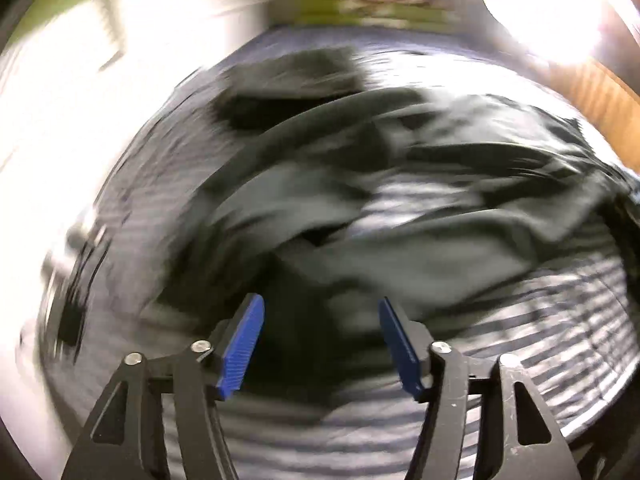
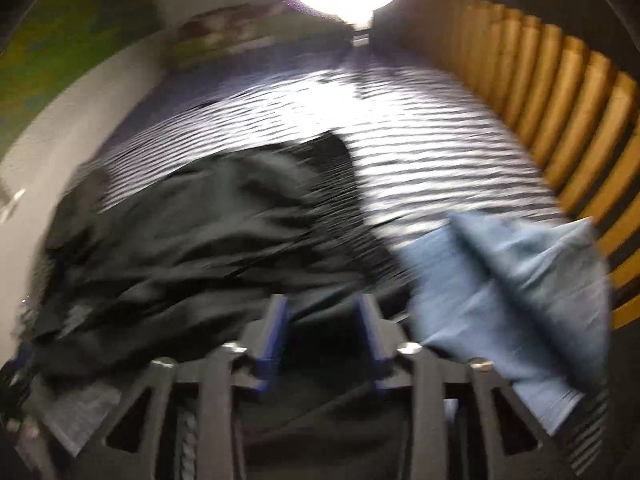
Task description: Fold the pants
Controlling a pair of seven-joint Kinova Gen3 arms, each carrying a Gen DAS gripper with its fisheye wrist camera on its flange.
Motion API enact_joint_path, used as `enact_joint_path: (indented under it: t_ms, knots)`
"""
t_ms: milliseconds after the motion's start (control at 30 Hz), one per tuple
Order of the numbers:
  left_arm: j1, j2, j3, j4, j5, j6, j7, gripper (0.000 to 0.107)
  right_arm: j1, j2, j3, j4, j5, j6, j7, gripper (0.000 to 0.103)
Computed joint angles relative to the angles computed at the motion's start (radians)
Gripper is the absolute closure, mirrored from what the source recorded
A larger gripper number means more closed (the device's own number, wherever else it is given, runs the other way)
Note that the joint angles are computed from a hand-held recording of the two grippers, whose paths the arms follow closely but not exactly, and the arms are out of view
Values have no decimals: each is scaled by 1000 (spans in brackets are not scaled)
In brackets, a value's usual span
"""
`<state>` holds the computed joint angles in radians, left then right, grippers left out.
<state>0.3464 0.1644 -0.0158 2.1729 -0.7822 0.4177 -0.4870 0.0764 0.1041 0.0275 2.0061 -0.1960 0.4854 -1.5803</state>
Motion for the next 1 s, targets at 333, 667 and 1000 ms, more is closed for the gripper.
enact_joint_path:
  t_ms: [333, 667, 1000]
  knots:
    - [-276, -31, -1, 116, 268, -235, -214, 28, -159, 160, -128, -13, -68, -41, -50, 59]
    - [-74, 114, -238, -68, 192, -134, -200, 97, -170, 311, -171, -75, -126, -138, -156, 58]
    - [-230, 159, -262, -247, 188, 4, -241, 38, -98, 318, -209, -74, -135, -137, -150, 57]
